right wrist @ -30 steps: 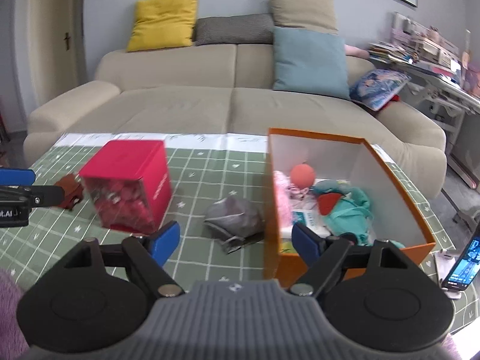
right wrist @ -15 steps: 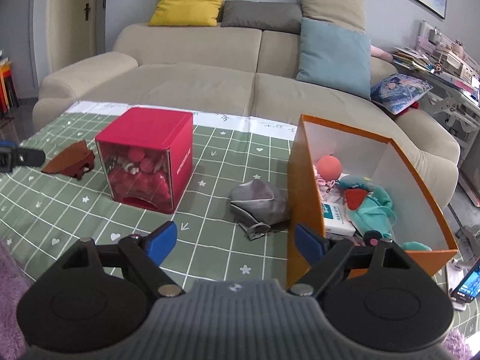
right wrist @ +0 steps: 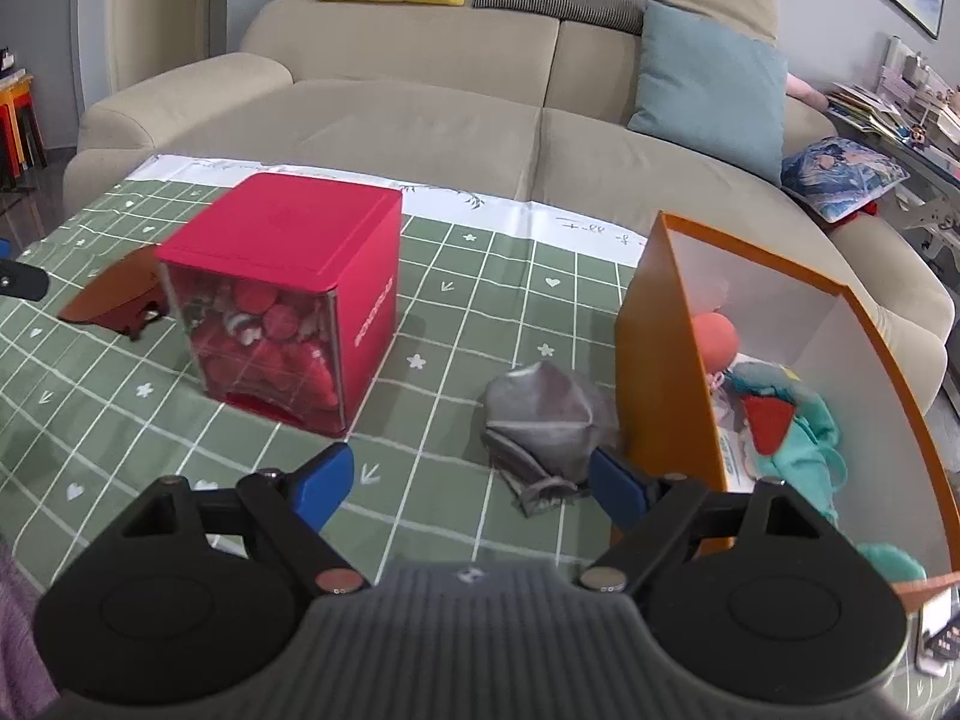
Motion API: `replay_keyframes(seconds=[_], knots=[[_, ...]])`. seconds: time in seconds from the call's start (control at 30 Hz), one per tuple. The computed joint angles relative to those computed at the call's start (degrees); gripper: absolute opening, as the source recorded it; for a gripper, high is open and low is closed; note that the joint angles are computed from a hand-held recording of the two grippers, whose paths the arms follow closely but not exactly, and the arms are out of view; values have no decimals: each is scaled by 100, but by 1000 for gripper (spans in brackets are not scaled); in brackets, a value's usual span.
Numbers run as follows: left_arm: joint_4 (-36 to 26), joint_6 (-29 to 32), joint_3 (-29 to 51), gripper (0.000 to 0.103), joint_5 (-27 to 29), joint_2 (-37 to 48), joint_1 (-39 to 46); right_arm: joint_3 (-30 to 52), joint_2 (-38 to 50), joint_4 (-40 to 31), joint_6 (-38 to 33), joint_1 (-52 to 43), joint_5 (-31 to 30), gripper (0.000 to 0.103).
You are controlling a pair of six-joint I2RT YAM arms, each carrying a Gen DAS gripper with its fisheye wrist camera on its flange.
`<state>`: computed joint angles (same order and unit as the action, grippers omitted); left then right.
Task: Organize soft objects
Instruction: 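Move the left gripper to the brown mask while the right gripper approaches the grey cloth, then grasp the brown mask with the left gripper while the right gripper grasps the grey cloth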
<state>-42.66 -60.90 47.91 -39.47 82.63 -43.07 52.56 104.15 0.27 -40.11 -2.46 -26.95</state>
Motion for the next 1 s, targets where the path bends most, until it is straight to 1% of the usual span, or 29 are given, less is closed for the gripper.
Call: replay_keyframes(seconds=[0.1, 0.23, 0.5, 0.63, 0.7, 0.87, 0.93, 1.0], knots=[[399, 536, -164, 86, 196, -15, 349, 390, 374, 11, 140, 240, 252, 84], [989, 1025, -407, 88, 439, 22, 763, 855, 805, 35, 331, 500, 585, 84], [1866, 1676, -723, 88, 926, 380, 1436, 1535, 1683, 168, 640, 805, 1161, 84], [2227, 1862, -850, 88, 1131, 557, 1693, 1764, 2042, 284, 737, 950, 1427, 84], [2351, 1949, -872, 88, 1182, 647, 1791, 1937, 2215, 230, 849, 993, 1496, 83], [2626, 2204, -932, 88, 1266, 778, 2026, 2506, 2621, -196, 1251, 1069, 1713, 73], [2723, 2304, -961, 88, 1263, 806, 2111, 2676, 2744, -364, 1392, 1078, 1755, 71], [2820, 2390, -996, 88, 1270, 828, 2191, 2710, 2784, -344, 1511, 1059, 1699, 69]])
